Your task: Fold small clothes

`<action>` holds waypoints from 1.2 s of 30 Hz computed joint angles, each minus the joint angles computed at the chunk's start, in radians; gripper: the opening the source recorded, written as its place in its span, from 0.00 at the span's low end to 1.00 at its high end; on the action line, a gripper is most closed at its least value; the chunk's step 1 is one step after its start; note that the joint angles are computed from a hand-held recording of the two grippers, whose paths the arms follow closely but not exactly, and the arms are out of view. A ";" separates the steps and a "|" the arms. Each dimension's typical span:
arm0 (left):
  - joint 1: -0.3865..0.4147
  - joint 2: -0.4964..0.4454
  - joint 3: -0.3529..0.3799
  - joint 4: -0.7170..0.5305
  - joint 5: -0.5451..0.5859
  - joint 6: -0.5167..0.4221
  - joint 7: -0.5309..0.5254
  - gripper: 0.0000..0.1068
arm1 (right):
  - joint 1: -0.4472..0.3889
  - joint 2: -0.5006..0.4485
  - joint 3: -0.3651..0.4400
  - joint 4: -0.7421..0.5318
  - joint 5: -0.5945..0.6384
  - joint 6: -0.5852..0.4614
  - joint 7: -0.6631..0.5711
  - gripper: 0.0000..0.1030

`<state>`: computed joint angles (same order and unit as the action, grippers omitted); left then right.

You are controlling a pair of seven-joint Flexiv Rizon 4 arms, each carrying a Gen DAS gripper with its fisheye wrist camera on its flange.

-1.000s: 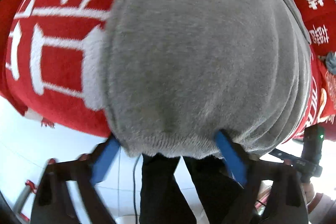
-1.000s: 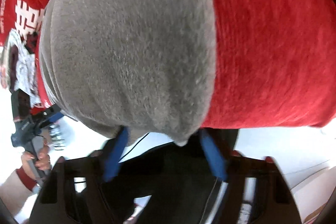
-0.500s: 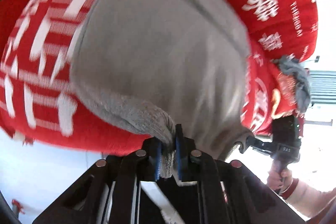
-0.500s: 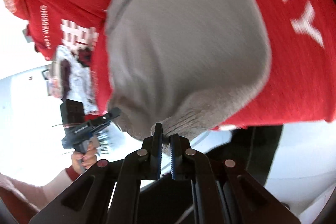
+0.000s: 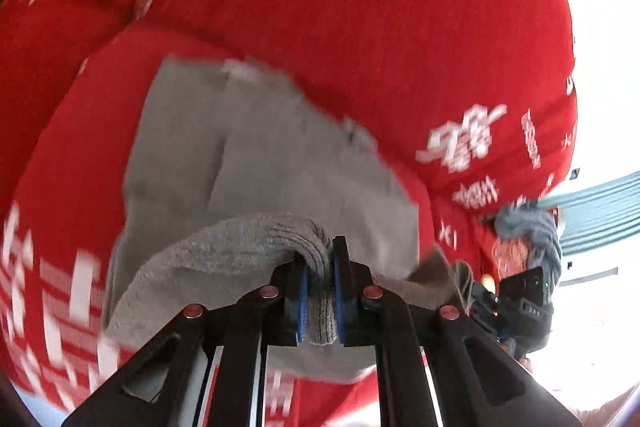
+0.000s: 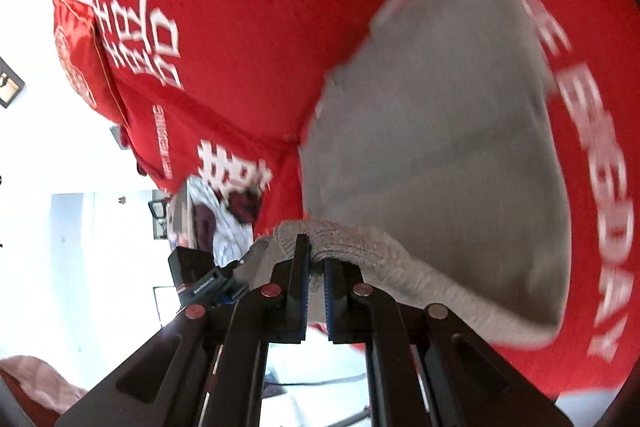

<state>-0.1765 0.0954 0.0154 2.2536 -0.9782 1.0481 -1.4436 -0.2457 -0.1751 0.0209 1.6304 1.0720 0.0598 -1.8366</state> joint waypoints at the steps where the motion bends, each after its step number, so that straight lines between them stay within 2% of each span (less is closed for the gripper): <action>1: 0.008 -0.042 -0.005 -0.039 -0.003 0.016 0.013 0.11 | 0.010 -0.030 -0.003 -0.039 -0.002 0.014 -0.003 0.07; 5: 0.058 -0.197 -0.030 -0.183 0.067 0.036 -0.004 0.11 | 0.036 -0.178 0.019 -0.206 -0.019 0.090 0.018 0.06; 6: 0.073 -0.242 -0.032 -0.228 0.124 0.031 -0.040 0.11 | 0.039 -0.216 0.025 -0.247 -0.027 0.105 0.033 0.06; 11: 0.115 -0.361 -0.050 -0.318 0.247 0.039 -0.172 0.11 | 0.055 -0.373 0.052 -0.405 -0.105 0.143 0.101 0.06; 22: 0.154 -0.453 -0.042 -0.381 0.427 -0.005 -0.381 0.11 | 0.045 -0.562 0.161 -0.594 -0.245 0.128 0.167 0.06; 25: 0.141 -0.474 -0.012 -0.419 0.519 -0.055 -0.489 0.11 | 0.062 -0.612 0.172 -0.641 -0.330 0.103 0.192 0.08; 29: 0.136 -0.489 -0.001 -0.475 0.615 -0.132 -0.552 0.12 | 0.068 -0.632 0.189 -0.656 -0.404 0.101 0.229 0.11; 30: 0.133 -0.488 0.004 -0.492 0.646 -0.155 -0.561 0.20 | 0.062 -0.625 0.196 -0.646 -0.405 0.116 0.229 0.16; 31: 0.131 -0.486 0.008 -0.502 0.669 -0.167 -0.571 0.36 | 0.057 -0.616 0.200 -0.635 -0.405 0.136 0.228 0.29; 32: 0.121 -0.479 0.020 -0.514 0.708 -0.176 -0.591 0.46 | 0.056 -0.604 0.200 -0.620 -0.409 0.164 0.228 0.39; 33: 0.111 -0.469 0.033 -0.523 0.751 -0.173 -0.614 0.61 | 0.054 -0.594 0.200 -0.609 -0.412 0.184 0.229 0.55; 34: 0.104 -0.457 0.043 -0.525 0.788 -0.159 -0.629 0.63 | 0.050 -0.583 0.201 -0.598 -0.412 0.204 0.229 0.57; 36: 0.121 -0.438 0.032 -0.522 0.787 -0.157 -0.612 0.63 | 0.048 -0.569 0.198 -0.588 -0.430 0.215 0.227 0.57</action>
